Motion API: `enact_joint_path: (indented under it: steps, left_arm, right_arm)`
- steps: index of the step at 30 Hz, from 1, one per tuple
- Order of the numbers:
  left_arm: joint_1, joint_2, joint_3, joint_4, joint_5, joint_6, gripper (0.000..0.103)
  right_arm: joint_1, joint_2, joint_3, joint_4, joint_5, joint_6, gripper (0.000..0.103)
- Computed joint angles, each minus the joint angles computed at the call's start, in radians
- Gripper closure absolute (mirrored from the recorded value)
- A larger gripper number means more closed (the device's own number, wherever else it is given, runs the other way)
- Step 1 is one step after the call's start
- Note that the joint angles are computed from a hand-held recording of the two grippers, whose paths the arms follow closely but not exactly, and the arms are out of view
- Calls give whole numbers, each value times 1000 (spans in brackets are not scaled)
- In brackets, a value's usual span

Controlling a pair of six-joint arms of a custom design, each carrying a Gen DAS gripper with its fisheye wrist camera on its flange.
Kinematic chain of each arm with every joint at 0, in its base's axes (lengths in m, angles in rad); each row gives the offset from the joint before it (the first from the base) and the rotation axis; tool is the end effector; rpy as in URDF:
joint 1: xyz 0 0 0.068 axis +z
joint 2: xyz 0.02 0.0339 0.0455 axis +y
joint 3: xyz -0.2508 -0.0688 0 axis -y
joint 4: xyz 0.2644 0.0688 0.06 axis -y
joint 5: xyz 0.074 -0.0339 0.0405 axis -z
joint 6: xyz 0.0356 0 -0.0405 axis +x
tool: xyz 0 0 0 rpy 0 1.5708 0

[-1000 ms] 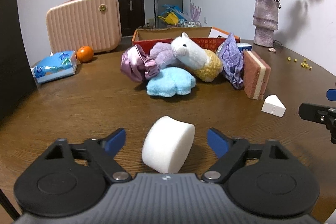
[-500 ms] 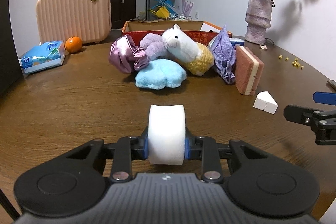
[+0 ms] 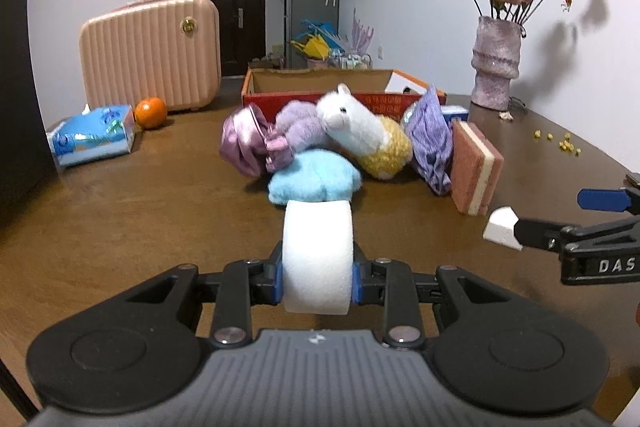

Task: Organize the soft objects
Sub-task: 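Lift the white cylinder with the left gripper while the right gripper grasps the pink-white sponge block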

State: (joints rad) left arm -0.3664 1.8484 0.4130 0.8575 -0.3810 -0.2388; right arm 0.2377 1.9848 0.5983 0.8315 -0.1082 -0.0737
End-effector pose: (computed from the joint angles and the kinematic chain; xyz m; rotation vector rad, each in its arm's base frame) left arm 0.2601 -0.0856 0.0423 -0.0847 2.1013 0.0474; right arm 0.3114 0.0794 0.0365 -0.3935 2.0928 0.2119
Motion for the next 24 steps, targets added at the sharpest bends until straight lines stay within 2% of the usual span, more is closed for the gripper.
enact_joint_path:
  steps: [11,24]
  left_arm:
    - [23,-55,52,-41,-12,75,74]
    - [63,6,222,-109,-2,139,73]
  right_arm:
    - [9,18,101,-55,28,2,0]
    - [34,70,295,-193,79,1,0]
